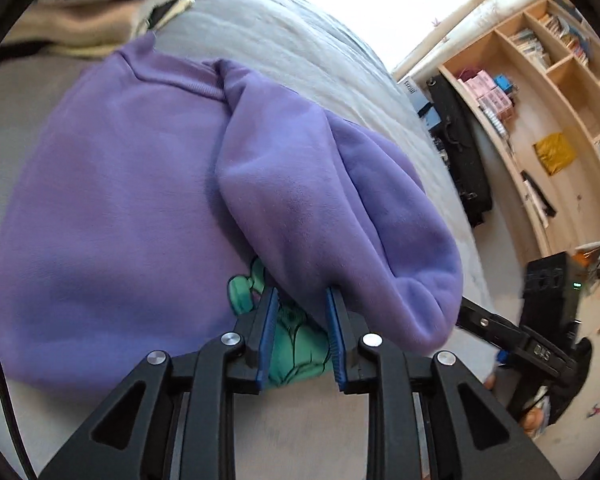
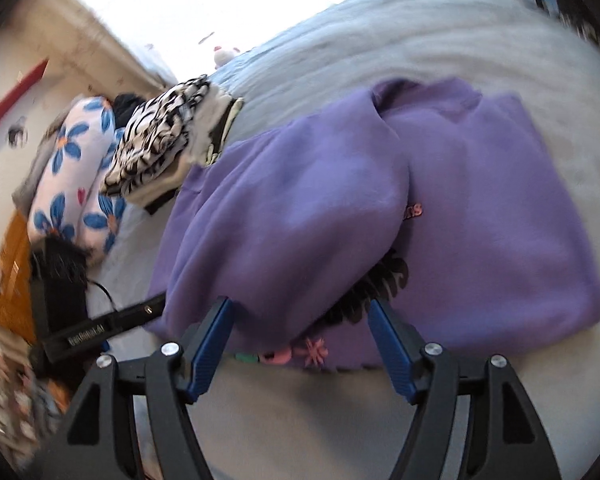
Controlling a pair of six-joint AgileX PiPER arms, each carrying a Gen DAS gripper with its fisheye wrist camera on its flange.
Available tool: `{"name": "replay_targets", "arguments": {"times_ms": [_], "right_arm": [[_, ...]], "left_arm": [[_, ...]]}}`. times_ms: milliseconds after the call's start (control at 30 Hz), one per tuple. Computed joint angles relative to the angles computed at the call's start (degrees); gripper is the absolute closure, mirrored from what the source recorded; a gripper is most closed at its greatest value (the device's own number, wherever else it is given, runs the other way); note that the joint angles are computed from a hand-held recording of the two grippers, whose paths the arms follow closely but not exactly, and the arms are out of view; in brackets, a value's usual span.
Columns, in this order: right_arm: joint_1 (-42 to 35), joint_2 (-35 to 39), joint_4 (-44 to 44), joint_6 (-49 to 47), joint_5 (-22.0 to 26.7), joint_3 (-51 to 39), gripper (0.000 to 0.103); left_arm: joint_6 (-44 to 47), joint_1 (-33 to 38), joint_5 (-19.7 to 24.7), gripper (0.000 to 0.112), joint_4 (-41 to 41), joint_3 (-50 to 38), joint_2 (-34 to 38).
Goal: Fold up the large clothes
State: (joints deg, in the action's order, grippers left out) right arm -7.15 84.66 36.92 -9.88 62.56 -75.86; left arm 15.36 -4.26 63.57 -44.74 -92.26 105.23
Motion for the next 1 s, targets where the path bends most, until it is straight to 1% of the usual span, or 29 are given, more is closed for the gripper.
{"name": "replay_targets", "arguments": {"times_ms": [67, 100, 133, 167, 233, 267, 300, 367, 467, 500, 533, 567, 600, 633, 667, 700, 800, 900, 933, 967, 1000], "right_arm": [[-1.3, 1.5, 4.8, -2.4, -0.9, 1.4, 0.033], [-1.6, 1.9, 6.5, -3.3, -1.4, 2.1, 0.033], [-2.0, 2.2, 8.9, -4.9, -2.3, 3.1, 0.033], [-2.1, 2.2, 10.0, -5.8, -3.0, 3.8, 0.035], [-2.3, 2.5, 12.2, -7.8, -3.7, 4.5, 0.055], [-2.6, 3.0, 13.8, -8.9, -3.1, 4.5, 0.076], [-2.6, 3.2, 14.2, -9.0, -2.8, 4.4, 0.083], [-2.9, 3.0, 14.4, -9.5, -3.0, 4.6, 0.083], [-3.2, 2.8, 15.1, -9.7, -2.8, 5.0, 0.084], [-3.4, 2.7, 15.6, -9.7, -2.8, 5.3, 0.084], [-3.5, 2.4, 15.6, -9.3, -3.1, 5.6, 0.084], [-3.6, 2.1, 15.4, -8.8, -3.5, 5.8, 0.085], [-3.5, 1.8, 15.1, -8.4, -3.9, 6.0, 0.086], [-3.1, 1.1, 13.6, -7.2, -4.8, 6.0, 0.086], [-2.7, 0.6, 12.2, -6.2, -5.5, 5.9, 0.087], [-2.1, 0.0, 10.7, -5.1, -6.1, 5.9, 0.087], [0.4, -1.5, 4.4, -0.7, -8.1, 5.3, 0.088], [3.0, -1.7, -1.8, 4.9, -9.2, 5.6, 0.088], [4.5, -1.5, -5.3, 8.2, -9.9, 6.2, 0.088], [5.3, -1.3, -6.9, 9.6, -10.7, 6.9, 0.088], [5.8, -1.1, -7.8, 10.2, -11.9, 8.1, 0.088]], "left_arm": [[2.3, 0.3, -0.5, 0.089, -3.0, 0.3, 1.5], [4.6, 0.6, -0.9, 0.086, -5.9, 1.0, 2.4], [5.9, 0.7, -1.4, 0.081, -7.6, 1.4, 3.0], [8.0, 1.2, -1.8, 0.078, -10.8, 2.2, 3.9], [10.7, 1.7, -2.3, 0.071, -15.6, 3.6, 5.2], [13.2, 2.3, -2.1, 0.069, -19.9, 4.7, 6.2], [14.5, 2.5, -2.3, 0.067, -22.3, 5.5, 6.7], [18.0, 2.3, -3.2, 0.067, -27.3, 7.5, 7.0], [22.3, 2.2, -3.3, 0.067, -33.8, 10.0, 6.5], [22.6, 1.6, -4.6, 0.073, -34.6, 10.4, 5.9], [21.5, 1.0, -5.8, 0.091, -33.4, 9.3, 5.9], [18.6, 0.1, -7.9, 0.1, -30.0, 8.0, 5.2], [13.8, -1.3, -10.3, 0.106, -24.3, 6.1, 4.5], [9.3, -3.0, -12.6, 0.107, -18.5, 4.9, 3.8], [4.7, -4.0, -13.1, 0.108, -12.8, 3.1, 3.4], [1.0, -5.8, -14.6, 0.108, -7.1, 2.4, 2.4], [-11.3, -10.4, -13.8, 0.109, 10.1, -2.0, 1.2], [-24.4, -16.0, -9.4, 0.109, 27.3, -6.7, 1.8], [-28.9, -18.2, -8.4, 0.109, 32.7, -7.3, 2.5], [-31.3, -19.5, -7.5, 0.109, 35.9, -7.6, 3.2], [-33.2, -20.7, -7.8, 0.108, 38.0, -7.1, 4.1]]}}
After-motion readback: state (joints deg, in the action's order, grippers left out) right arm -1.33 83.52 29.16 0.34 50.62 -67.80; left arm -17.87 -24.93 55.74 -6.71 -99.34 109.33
